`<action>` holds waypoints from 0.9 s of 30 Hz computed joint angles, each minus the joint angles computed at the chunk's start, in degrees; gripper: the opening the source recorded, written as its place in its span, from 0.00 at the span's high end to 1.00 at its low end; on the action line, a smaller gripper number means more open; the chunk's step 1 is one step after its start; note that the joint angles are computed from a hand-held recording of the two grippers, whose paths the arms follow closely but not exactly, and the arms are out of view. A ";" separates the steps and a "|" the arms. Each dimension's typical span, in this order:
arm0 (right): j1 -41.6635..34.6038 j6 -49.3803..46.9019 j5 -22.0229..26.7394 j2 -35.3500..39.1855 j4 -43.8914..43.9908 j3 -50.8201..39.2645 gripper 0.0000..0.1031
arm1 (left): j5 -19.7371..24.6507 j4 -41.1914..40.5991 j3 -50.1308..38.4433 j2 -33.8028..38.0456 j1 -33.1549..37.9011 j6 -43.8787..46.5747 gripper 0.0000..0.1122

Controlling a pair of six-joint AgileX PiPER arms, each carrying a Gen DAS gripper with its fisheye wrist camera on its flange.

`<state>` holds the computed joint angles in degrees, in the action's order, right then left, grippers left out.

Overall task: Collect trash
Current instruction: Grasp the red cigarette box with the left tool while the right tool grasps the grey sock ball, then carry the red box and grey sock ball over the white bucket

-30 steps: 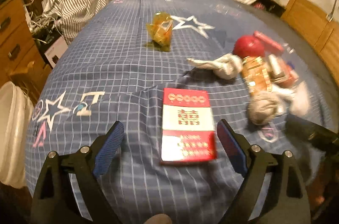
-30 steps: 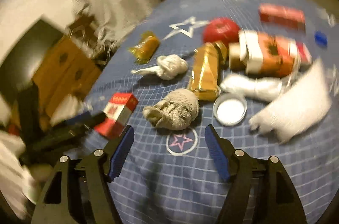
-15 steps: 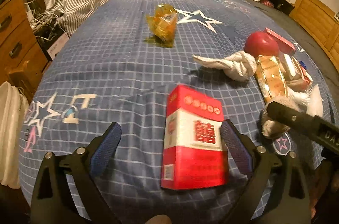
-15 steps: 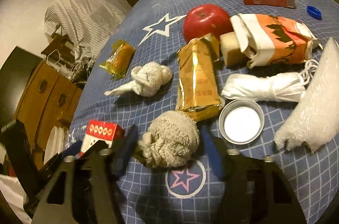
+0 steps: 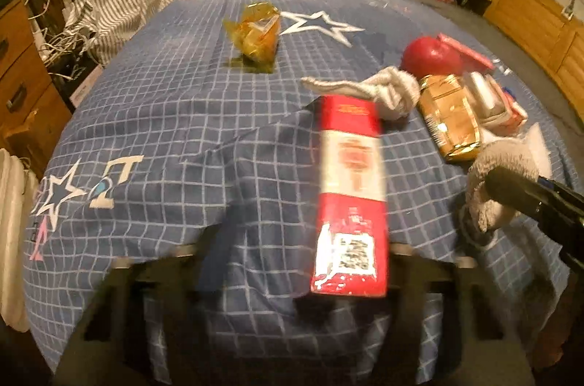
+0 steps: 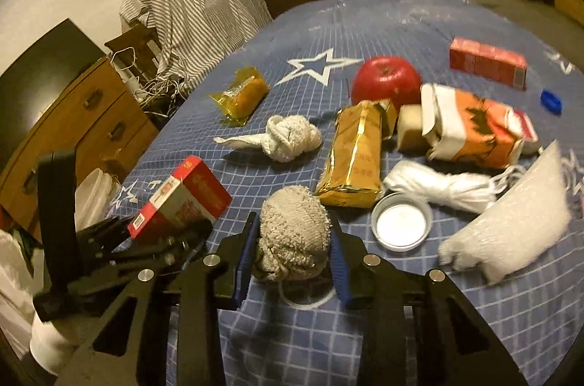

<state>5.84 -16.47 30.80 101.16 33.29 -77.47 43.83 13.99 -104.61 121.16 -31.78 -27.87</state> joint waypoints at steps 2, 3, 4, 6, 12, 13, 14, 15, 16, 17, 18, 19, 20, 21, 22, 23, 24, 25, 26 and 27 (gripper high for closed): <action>0.40 -0.04 -1.17 -1.37 -1.55 1.40 0.64 | -1.89 0.41 1.47 -0.79 -0.16 -0.93 0.81; 0.56 -0.04 -1.74 -2.06 -2.18 2.10 0.64 | -3.54 1.91 3.27 -1.73 -0.47 -3.03 0.81; 0.87 0.22 -2.55 -3.14 -3.25 3.00 0.64 | -4.39 2.79 4.28 -2.33 -0.75 -4.45 0.81; 1.22 0.28 -4.16 -5.67 -5.34 4.87 0.64 | -6.03 6.59 7.15 -4.43 -1.91 -9.09 0.81; 2.13 5.97 -8.27 -14.27 -15.46 8.96 0.64 | -6.04 21.53 12.49 -10.87 -8.68 -24.09 0.81; 2.49 7.96 -8.94 -15.91 -17.96 9.75 0.64 | -5.52 24.21 12.90 -11.76 -10.10 -26.54 0.81; 2.67 9.65 -9.66 -17.84 -20.27 10.68 0.64 | -5.21 26.09 13.18 -12.47 -11.22 -28.23 0.81; 2.95 11.92 -10.19 -19.48 -23.04 11.49 0.64 | -4.93 28.19 13.55 -13.36 -12.64 -30.33 0.81; 3.01 13.54 -10.63 -20.90 -25.20 12.26 0.64 | -4.39 29.92 13.31 -13.80 -13.92 -31.91 0.81; 3.02 14.61 -11.01 -22.25 -26.42 13.11 0.64 | -3.54 32.51 13.21 -14.42 -15.55 -34.05 0.81; 2.73 15.13 -11.41 -24.10 -26.90 14.22 0.64 | -2.81 34.05 12.85 -14.60 -16.57 -35.20 0.81; 2.67 16.77 -11.78 -25.84 -28.61 15.27 0.64 | -2.14 35.63 12.49 -14.84 -17.65 -36.45 0.81; 2.46 18.13 -12.16 -27.84 -30.10 16.52 0.64 | -1.71 36.78 12.21 -15.06 -18.54 -37.40 0.81; 2.15 18.39 -12.28 -29.29 -30.37 17.48 0.64 | -0.92 38.32 11.60 -15.16 -19.88 -38.50 0.81; 1.92 19.38 -12.36 -30.90 -31.40 18.49 0.64 | -0.59 39.26 11.48 -15.24 -20.64 -39.28 0.81; 1.26 19.04 -12.29 -32.79 -31.16 19.56 0.64 | 0.04 40.55 10.89 -15.15 -21.80 -40.02 0.81; 1.02 19.87 -12.12 -34.14 -32.02 20.24 0.64 | 0.53 41.35 10.36 -15.00 -22.69 -40.35 0.81; 0.51 20.03 -11.77 -35.46 -32.42 20.73 0.64 | 0.52 41.67 10.60 -15.32 -23.24 -40.59 0.81; -0.28 19.49 -11.31 -37.12 -32.31 21.40 0.64 | 0.83 41.68 9.81 -15.10 -24.05 -40.26 0.81; -1.56 16.92 -10.87 -38.40 -29.91 21.98 0.64 | 1.23 42.34 9.55 -15.04 -24.71 -40.62 0.81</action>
<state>4.28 0.44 19.93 62.76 3.38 -55.50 45.06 56.33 -95.07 106.12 -56.49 -68.48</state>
